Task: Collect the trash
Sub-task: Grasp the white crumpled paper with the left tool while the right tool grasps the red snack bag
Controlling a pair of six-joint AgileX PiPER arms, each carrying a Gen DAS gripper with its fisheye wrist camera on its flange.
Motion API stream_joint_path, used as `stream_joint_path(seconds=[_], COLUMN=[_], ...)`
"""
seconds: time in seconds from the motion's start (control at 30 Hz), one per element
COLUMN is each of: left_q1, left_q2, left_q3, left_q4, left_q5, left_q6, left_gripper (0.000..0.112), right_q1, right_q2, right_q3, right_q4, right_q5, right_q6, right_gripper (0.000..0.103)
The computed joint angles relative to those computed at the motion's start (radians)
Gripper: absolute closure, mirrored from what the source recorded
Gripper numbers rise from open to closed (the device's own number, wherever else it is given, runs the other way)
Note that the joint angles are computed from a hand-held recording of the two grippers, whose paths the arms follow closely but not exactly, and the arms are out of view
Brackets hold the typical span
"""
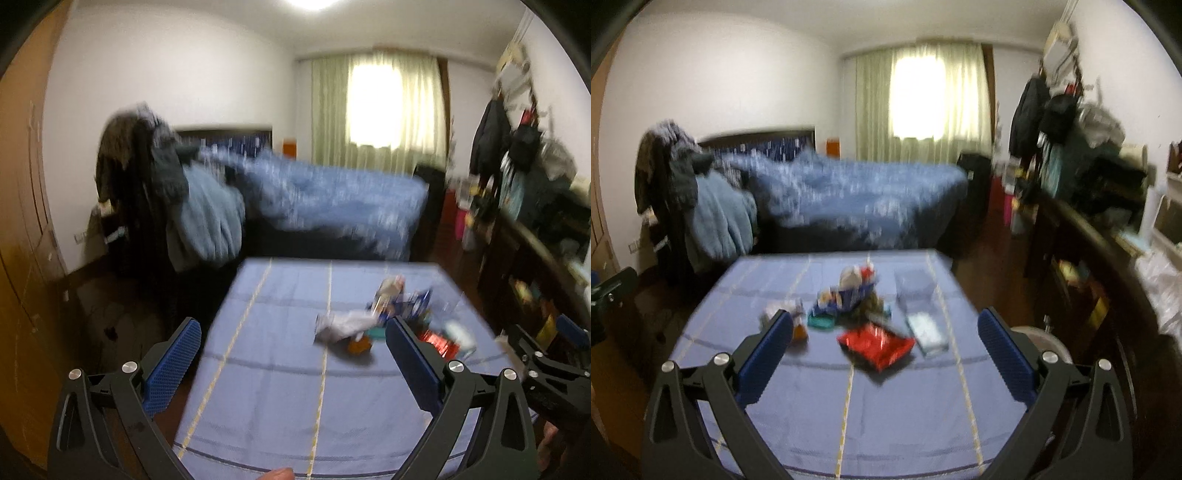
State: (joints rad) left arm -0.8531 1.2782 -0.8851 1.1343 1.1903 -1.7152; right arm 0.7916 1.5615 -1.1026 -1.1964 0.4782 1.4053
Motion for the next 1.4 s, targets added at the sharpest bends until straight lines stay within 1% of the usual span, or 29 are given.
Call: stream_joint_path(seconds=[0.03, 0.07, 0.1, 0.2, 0.27, 0.33, 0.4, 0.5, 0.53, 0.57, 0.63, 0.67, 0.73, 0.8, 0.87, 0.9, 0.93, 0.97, 1.0, 1.03, 1.07, 1.1, 1.17, 1.23, 1.27, 1.3, 1.33, 1.4], left_q1=[0.069, 0.120, 0.184, 0.325, 0.384, 0.423, 0.449, 0.480, 0.486, 0.488, 0.497, 0.501, 0.515, 0.537, 0.539, 0.542, 0.551, 0.563, 0.580, 0.601, 0.607, 0.615, 0.637, 0.654, 0.658, 0.657, 0.653, 0.648], left_q2=[0.023, 0.045, 0.081, 0.197, 0.268, 0.307, 0.327, 0.372, 0.394, 0.423, 0.473, 0.506, 0.572, 0.633, 0.669, 0.678, 0.685, 0.693, 0.697, 0.697, 0.697, 0.689, 0.670, 0.639, 0.613, 0.597, 0.577, 0.531], left_q3=[0.010, 0.016, 0.021, 0.016, 0.007, 0.000, -0.019, -0.085, -0.114, -0.165, -0.220, -0.260, -0.333, -0.410, -0.444, -0.451, -0.457, -0.473, -0.480, -0.474, -0.474, -0.460, -0.433, -0.387, -0.354, -0.335, -0.310, -0.261], left_q4=[-0.031, -0.052, -0.081, -0.135, -0.159, -0.162, -0.153, -0.131, -0.125, -0.147, -0.134, -0.148, -0.198, -0.248, -0.205, -0.195, -0.203, -0.241, -0.297, -0.342, -0.347, -0.337, -0.378, -0.367, -0.318, -0.268, -0.196, -0.059], left_q5=[-0.081, -0.140, -0.214, -0.367, -0.437, -0.496, -0.548, -0.595, -0.603, -0.590, -0.612, -0.621, -0.665, -0.682, -0.685, -0.685, -0.695, -0.699, -0.715, -0.751, -0.761, -0.780, -0.827, -0.873, -0.893, -0.897, -0.896, -0.886], left_q6=[0.023, 0.041, 0.066, 0.127, 0.151, 0.153, 0.167, 0.219, 0.238, 0.285, 0.304, 0.331, 0.406, 0.479, 0.440, 0.429, 0.432, 0.466, 0.512, 0.545, 0.545, 0.529, 0.552, 0.512, 0.450, 0.394, 0.317, 0.172], left_gripper=[0.013, 0.013, 0.013, 0.013, 0.013, 0.013, 0.013, 0.013, 0.013, 0.013, 0.013, 0.013, 0.013, 0.013, 0.015, 0.026, 0.033, 0.047, 0.055, 0.057, 0.060, 0.066, 0.067, 0.068, 0.068, 0.068, 0.068, 0.068], right_q1=[-0.025, -0.044, -0.054, -0.096, -0.130, -0.159, -0.174, -0.189, -0.192, -0.197, -0.205, -0.211, -0.222, -0.237, -0.247, -0.254, -0.257, -0.261, -0.264, -0.266, -0.269, -0.272, -0.276, -0.277, -0.276, -0.275, -0.268, -0.250], right_q2=[0.039, 0.079, 0.114, 0.220, 0.280, 0.324, 0.336, 0.352, 0.356, 0.362, 0.371, 0.376, 0.383, 0.390, 0.395, 0.397, 0.398, 0.401, 0.404, 0.410, 0.420, 0.428, 0.455, 0.479, 0.491, 0.504, 0.530, 0.571], right_q3=[-0.022, -0.044, -0.064, -0.132, -0.180, -0.215, -0.225, -0.245, -0.250, -0.254, -0.262, -0.266, -0.274, -0.285, -0.296, -0.301, -0.302, -0.307, -0.309, -0.318, -0.333, -0.345, -0.387, -0.425, -0.442, -0.461, -0.500, -0.559], right_q4=[0.082, 0.149, 0.176, 0.335, 0.495, 0.629, 0.695, 0.774, 0.790, 0.801, 0.828, 0.850, 0.881, 0.911, 0.922, 0.930, 0.928, 0.929, 0.928, 0.937, 0.955, 0.972, 1.048, 1.113, 1.140, 1.170, 1.172, 1.104], right_q5=[-0.023, -0.033, -0.037, -0.045, -0.059, -0.071, -0.086, -0.101, -0.102, -0.106, -0.109, -0.110, -0.108, -0.105, -0.105, -0.108, -0.113, -0.117, -0.123, -0.128, -0.126, -0.121, -0.107, -0.093, -0.087, -0.081, -0.061, -0.029], right_q6=[-0.075, -0.138, -0.163, -0.315, -0.461, -0.582, -0.646, -0.724, -0.741, -0.754, -0.782, -0.804, -0.838, -0.871, -0.883, -0.892, -0.893, -0.896, -0.897, -0.908, -0.926, -0.943, -1.015, -1.079, -1.106, -1.136, -1.143, -1.088], right_gripper=[0.003, 0.003, 0.003, 0.003, 0.003, 0.003, 0.003, 0.003, 0.003, 0.003, 0.003, 0.003, 0.003, 0.003, 0.003, 0.003, 0.003, 0.003, 0.003, 0.004, 0.004, 0.004, 0.004, 0.004, 0.004, 0.004, 0.004, 0.004])
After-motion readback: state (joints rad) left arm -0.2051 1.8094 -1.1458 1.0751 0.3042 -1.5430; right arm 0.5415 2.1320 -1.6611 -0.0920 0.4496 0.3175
